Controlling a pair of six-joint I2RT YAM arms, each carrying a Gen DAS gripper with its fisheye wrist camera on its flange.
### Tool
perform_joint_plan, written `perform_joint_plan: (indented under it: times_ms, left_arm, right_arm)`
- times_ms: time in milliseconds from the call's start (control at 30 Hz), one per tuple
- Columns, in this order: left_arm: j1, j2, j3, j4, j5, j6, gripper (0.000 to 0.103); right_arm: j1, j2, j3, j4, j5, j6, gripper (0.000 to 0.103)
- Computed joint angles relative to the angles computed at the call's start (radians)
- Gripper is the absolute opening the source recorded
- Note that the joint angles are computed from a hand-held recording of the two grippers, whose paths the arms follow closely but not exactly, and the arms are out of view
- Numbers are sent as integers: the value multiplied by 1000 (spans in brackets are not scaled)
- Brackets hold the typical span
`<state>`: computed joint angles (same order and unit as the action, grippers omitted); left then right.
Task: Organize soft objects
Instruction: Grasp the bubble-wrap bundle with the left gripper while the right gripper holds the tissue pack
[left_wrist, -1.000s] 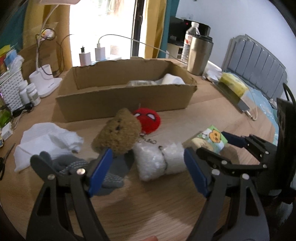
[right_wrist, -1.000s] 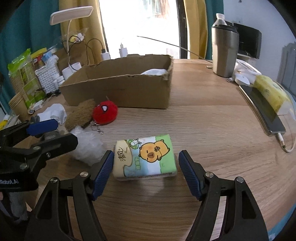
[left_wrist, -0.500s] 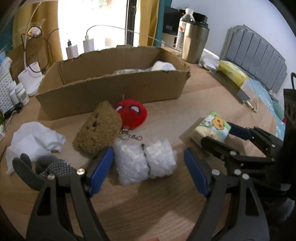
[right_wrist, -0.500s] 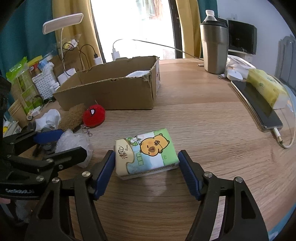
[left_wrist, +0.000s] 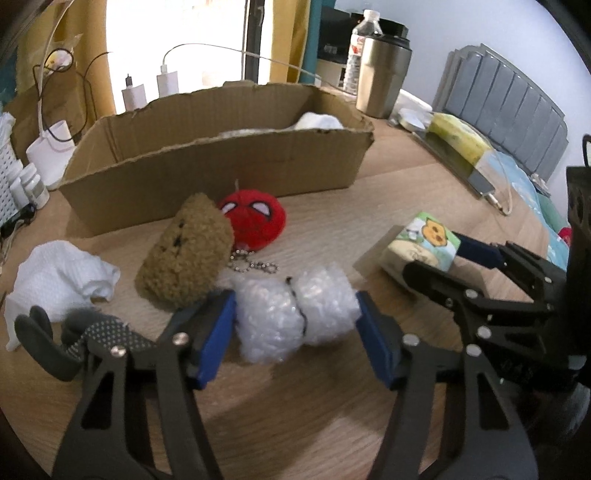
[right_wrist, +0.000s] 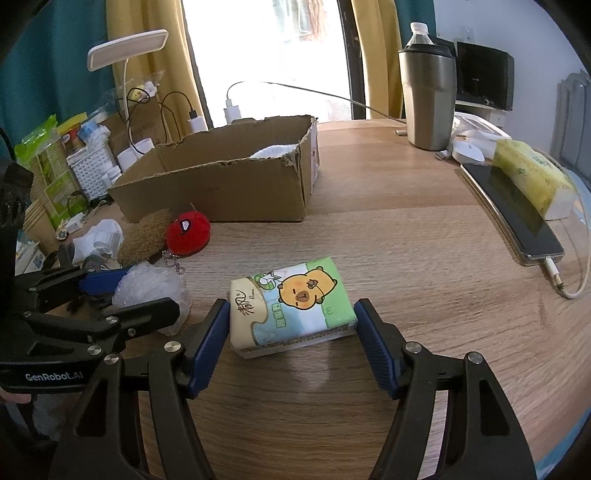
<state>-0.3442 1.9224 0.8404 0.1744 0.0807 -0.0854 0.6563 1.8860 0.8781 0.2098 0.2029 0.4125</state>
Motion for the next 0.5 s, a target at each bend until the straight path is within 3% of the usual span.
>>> perform_joint_plan:
  times_ms: [500]
  left_arm:
    - [44,-98,-68,38,63,21,63]
  right_arm:
    - [25,-46,3,-24,66,4,71]
